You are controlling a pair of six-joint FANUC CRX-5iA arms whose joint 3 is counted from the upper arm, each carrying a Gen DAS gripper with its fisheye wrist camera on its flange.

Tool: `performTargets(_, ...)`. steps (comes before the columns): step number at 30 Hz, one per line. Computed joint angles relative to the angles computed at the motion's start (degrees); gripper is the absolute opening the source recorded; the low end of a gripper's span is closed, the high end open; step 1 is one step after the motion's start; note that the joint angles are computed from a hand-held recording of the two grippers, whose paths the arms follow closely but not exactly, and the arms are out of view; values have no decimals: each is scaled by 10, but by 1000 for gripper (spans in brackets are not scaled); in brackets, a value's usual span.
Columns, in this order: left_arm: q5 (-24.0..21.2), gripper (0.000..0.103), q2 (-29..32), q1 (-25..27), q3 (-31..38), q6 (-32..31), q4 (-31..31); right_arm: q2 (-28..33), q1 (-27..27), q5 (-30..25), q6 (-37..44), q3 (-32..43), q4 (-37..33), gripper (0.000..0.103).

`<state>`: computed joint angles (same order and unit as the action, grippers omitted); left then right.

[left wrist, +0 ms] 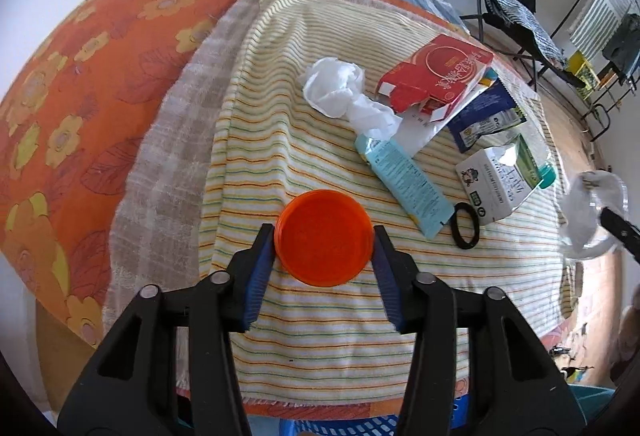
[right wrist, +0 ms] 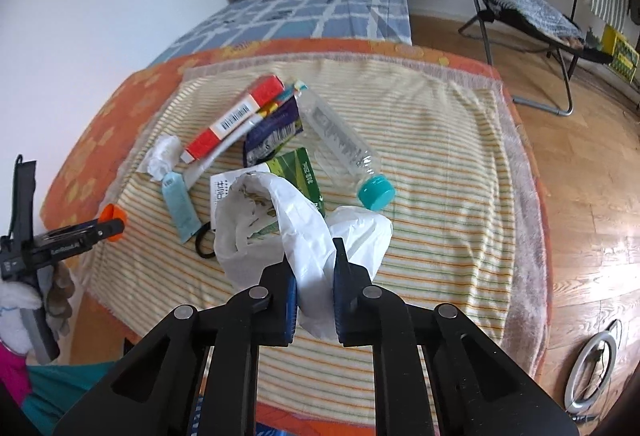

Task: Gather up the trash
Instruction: 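Carry both items to the blue basket and open both tools to drop them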

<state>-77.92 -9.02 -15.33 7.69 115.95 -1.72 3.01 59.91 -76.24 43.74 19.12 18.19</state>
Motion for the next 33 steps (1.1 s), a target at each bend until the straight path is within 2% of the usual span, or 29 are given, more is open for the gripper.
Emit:
performTargets(8,-12,48,-7,-4,-11,7,-22,-40,27,21,-25,-33,18,12)
performTargets(11,-30,48,-2,-12,-12,15,-46,-46,35,25,-27,-38,22,12)
performTargets(14,-20,48,-11,0,-33,12,-34,-54,42,30,-35,-47,30,12)
performTargets(18,-26,48,-16,-6,-31,20,-50,-61,46,36,-42,-54,40,12)
performTargets(26,-26,48,-41,21,-37,25,-48,-71,51,38,-43,-64,36,12)
performTargets(29,-26,48,-47,14,-24,15,-63,-73,59,40,-33,-64,32,12)
performTargets(33,-16,48,-64,3,-21,-1,-47,-80,76,41,-20,-69,28,12)
